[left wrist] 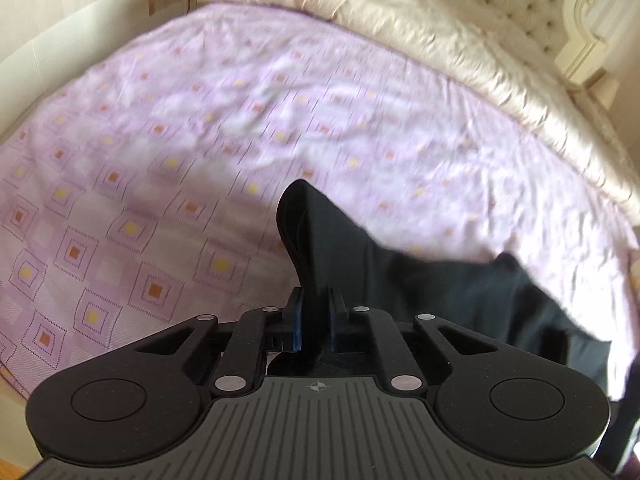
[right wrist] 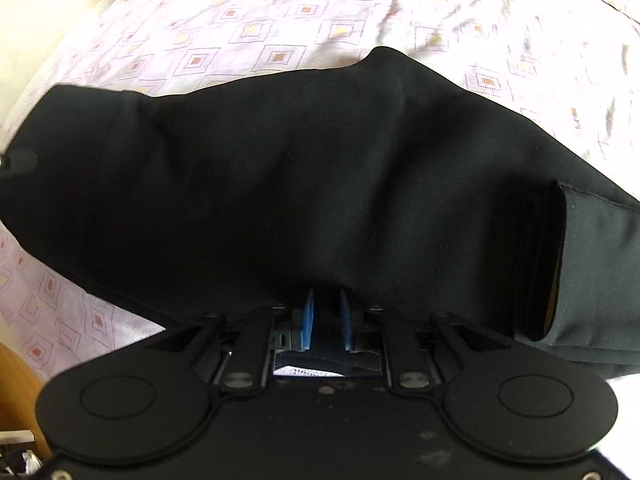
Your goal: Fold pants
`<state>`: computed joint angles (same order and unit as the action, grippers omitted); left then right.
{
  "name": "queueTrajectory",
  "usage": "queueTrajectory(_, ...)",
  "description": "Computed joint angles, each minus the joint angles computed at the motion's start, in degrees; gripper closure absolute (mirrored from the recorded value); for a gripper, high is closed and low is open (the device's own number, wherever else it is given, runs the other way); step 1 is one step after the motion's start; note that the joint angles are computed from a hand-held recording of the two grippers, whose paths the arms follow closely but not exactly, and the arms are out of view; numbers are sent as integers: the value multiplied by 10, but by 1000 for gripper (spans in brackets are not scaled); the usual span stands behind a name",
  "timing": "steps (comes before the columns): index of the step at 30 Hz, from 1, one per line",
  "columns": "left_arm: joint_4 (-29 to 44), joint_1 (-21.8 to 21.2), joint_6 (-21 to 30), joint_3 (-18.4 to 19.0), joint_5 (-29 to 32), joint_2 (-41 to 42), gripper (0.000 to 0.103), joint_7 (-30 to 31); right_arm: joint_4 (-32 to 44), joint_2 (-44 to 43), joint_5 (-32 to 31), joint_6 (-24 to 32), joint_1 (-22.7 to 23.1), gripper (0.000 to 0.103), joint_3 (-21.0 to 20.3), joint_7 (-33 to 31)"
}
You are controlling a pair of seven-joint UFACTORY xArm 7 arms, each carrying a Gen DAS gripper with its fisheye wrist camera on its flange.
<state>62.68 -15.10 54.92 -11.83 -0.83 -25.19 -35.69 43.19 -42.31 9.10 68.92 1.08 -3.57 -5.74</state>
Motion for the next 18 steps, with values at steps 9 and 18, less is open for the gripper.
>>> queueTrajectory(9,149,-16,19,-85,87,65,92,-89,43,8,75,46,-40,79,-103,-56)
queueTrajectory(18,366,-132,15,-183,271,293,89,-213,132,65,88,117,-116,75,-209,-158)
